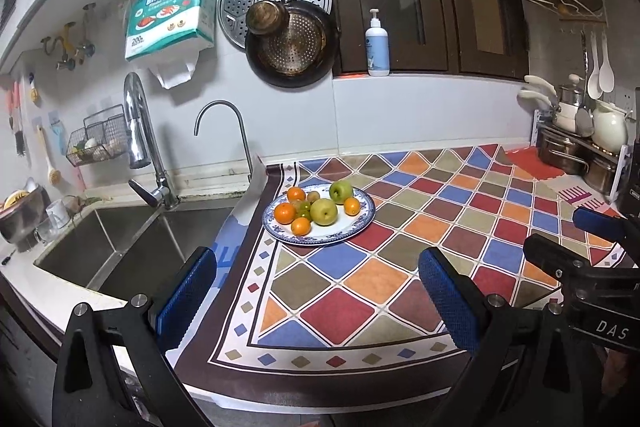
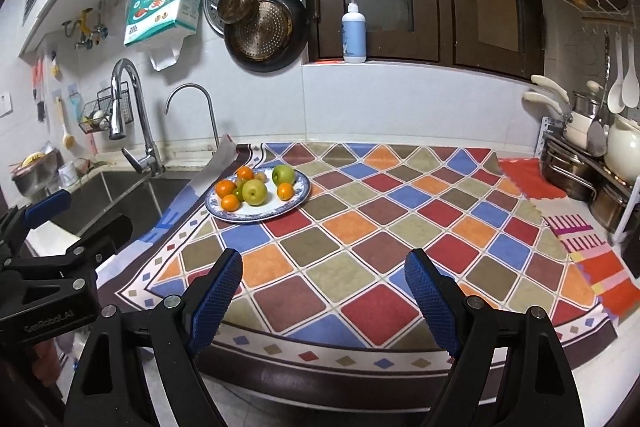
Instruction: Organize fruits
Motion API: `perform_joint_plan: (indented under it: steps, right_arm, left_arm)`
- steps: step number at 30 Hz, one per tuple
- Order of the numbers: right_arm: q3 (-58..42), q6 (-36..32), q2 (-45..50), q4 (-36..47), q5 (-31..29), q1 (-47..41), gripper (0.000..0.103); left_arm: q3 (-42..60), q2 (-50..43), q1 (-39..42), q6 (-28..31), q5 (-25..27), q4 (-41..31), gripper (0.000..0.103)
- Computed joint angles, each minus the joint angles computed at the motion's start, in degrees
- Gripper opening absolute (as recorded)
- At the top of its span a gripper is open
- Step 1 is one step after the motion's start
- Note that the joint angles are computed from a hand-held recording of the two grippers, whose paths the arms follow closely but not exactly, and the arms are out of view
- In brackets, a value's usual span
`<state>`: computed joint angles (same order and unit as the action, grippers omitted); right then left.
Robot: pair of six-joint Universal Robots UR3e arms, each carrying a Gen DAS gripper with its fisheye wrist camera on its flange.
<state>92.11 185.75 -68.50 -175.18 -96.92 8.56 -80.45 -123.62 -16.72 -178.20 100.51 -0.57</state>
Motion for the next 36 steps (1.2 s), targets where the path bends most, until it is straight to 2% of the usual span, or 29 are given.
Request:
perform_joint_plan:
  steps: [14, 36]
  right_arm:
    - [5.1, -0.5, -3.2, -3.0, 0.6, -0.1, 0.084]
    - [6.8, -0.6, -4.6, -4.2, 0.8, -0.2, 0.084]
  left_arm:
    - [-3.6, 2.3, -1.0, -0.2, 1.4, 1.9, 0.103]
    - [-5.2, 3.8, -2.3, -0.4, 3.0, 2.6, 0.103]
